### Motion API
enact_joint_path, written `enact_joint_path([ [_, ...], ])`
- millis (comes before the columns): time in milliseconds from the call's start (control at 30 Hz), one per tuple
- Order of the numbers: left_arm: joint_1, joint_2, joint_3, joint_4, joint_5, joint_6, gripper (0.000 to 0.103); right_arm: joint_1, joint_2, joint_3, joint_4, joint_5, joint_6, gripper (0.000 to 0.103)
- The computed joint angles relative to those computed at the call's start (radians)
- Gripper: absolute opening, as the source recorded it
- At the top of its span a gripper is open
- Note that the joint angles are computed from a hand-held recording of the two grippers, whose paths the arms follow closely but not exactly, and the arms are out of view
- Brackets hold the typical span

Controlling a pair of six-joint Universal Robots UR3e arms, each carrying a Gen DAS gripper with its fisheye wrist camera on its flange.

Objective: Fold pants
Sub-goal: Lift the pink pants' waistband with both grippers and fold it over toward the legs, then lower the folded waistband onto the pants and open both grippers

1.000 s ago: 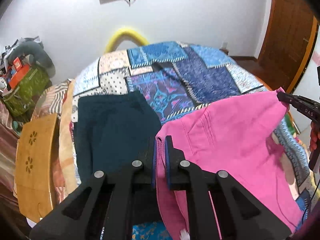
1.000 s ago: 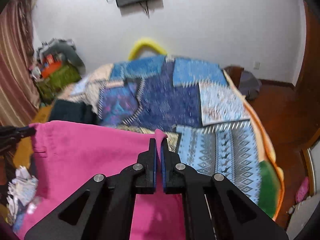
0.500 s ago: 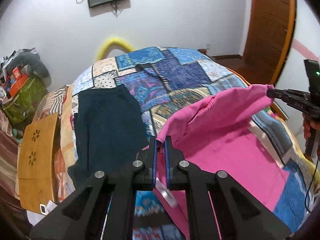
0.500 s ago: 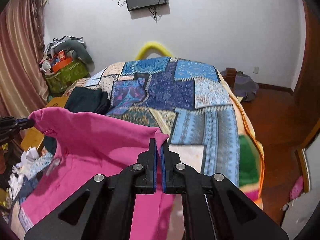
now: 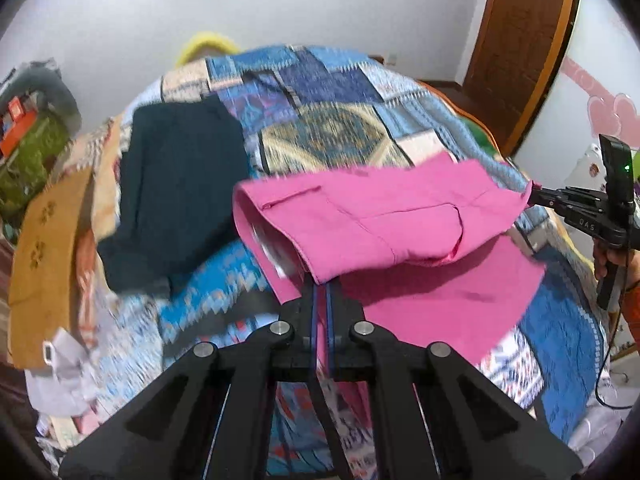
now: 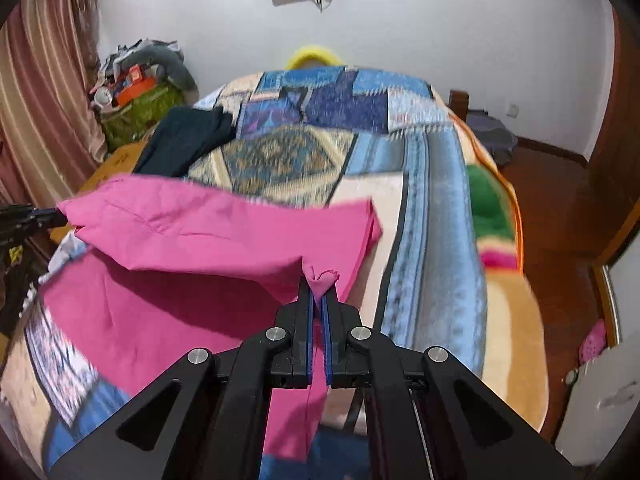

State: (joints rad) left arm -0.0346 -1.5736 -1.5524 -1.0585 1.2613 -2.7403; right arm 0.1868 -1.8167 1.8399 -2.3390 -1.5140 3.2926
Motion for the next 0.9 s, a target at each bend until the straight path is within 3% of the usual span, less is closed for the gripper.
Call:
enact_joint_path([
  [333, -0.006, 0.115, -0.149, -0.029, 0.026, 0.041, 0.004, 0.025, -0.105, 0.157, 0.051, 0.003, 0.073, 0.004],
  [467, 0.001, 0.153, -0.130, -0.050, 0.043, 0.043, 0.008, 0.116, -0.121, 0.114, 0.102, -0.114, 0.100, 0.006],
  [533, 0.002, 0.169, -0.122, -0.037, 0.056, 0.039, 0.022, 0.161, -0.134, 0.099, 0.110, -0.162, 0.110, 0.009],
  [667, -0.014, 0.165, -0.083, -0.017, 0.062, 0.024, 0.043, 0.239, -0.122, 0.037, 0.104, -0.226, 0.126, 0.035],
  [733, -0.042, 0.147, -0.059, -0.003, 0.072, 0.011, 0.060, 0.271, -0.088, -0.009, 0.117, -0.239, 0.112, 0.050],
  [800, -0.059, 0.133, -0.047, 0.003, 0.069, 0.003, 0.070, 0.313, -0.033, -0.056, 0.115, -0.256, 0.095, 0.061],
  [900, -0.111, 0.083, -0.015, 0.010, 0.087, -0.016, 0.079, 0.353, 0.059, -0.110, 0.108, -0.257, 0.045, 0.062],
])
